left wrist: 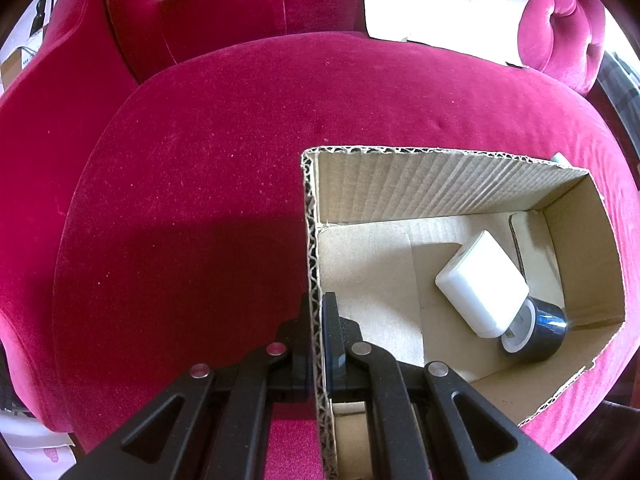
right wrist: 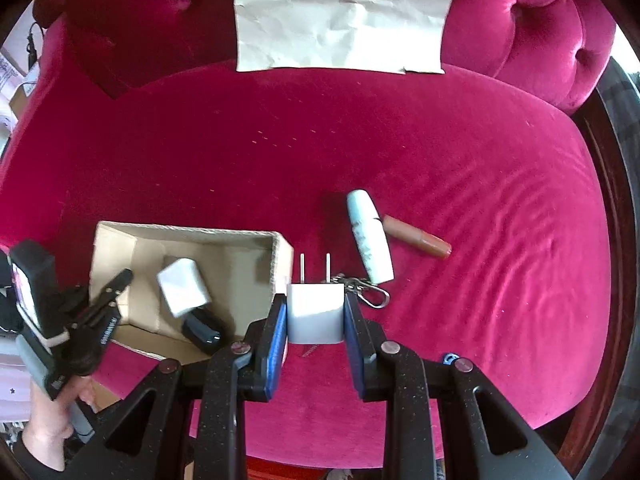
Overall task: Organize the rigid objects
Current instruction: 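Lift the white plug adapter and carry it over the box with the right gripper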
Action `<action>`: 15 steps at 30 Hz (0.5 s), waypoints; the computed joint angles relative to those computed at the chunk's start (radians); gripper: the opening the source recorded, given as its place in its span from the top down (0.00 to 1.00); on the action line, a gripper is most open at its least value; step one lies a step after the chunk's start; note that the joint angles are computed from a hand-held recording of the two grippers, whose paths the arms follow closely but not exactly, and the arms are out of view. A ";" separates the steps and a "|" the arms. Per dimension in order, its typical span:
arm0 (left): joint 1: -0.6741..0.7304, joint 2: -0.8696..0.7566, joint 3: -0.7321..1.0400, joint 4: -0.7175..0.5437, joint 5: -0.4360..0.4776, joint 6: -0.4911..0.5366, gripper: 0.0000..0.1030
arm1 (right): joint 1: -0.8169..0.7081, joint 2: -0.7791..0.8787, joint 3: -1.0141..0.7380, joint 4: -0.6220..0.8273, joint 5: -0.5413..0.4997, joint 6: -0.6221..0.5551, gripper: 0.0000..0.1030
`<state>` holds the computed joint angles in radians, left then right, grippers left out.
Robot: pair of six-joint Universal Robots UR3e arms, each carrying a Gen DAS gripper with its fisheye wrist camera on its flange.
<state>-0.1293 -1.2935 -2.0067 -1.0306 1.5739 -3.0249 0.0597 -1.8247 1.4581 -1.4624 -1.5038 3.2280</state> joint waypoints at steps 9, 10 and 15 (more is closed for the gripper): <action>0.006 0.003 -0.001 -0.003 -0.006 0.003 0.97 | 0.091 0.079 -0.091 -0.029 0.018 0.057 0.72; 0.007 0.003 0.001 -0.005 -0.006 0.004 0.97 | 0.103 0.089 -0.100 -0.033 0.019 0.065 0.72; 0.009 0.006 0.000 -0.007 -0.009 0.001 0.97 | 0.152 0.126 -0.121 -0.060 0.027 0.100 0.72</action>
<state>-0.1202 -1.2878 -2.0070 -1.0374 1.5646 -3.0240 0.2113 -1.6986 1.3375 -1.5220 -1.4769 3.3276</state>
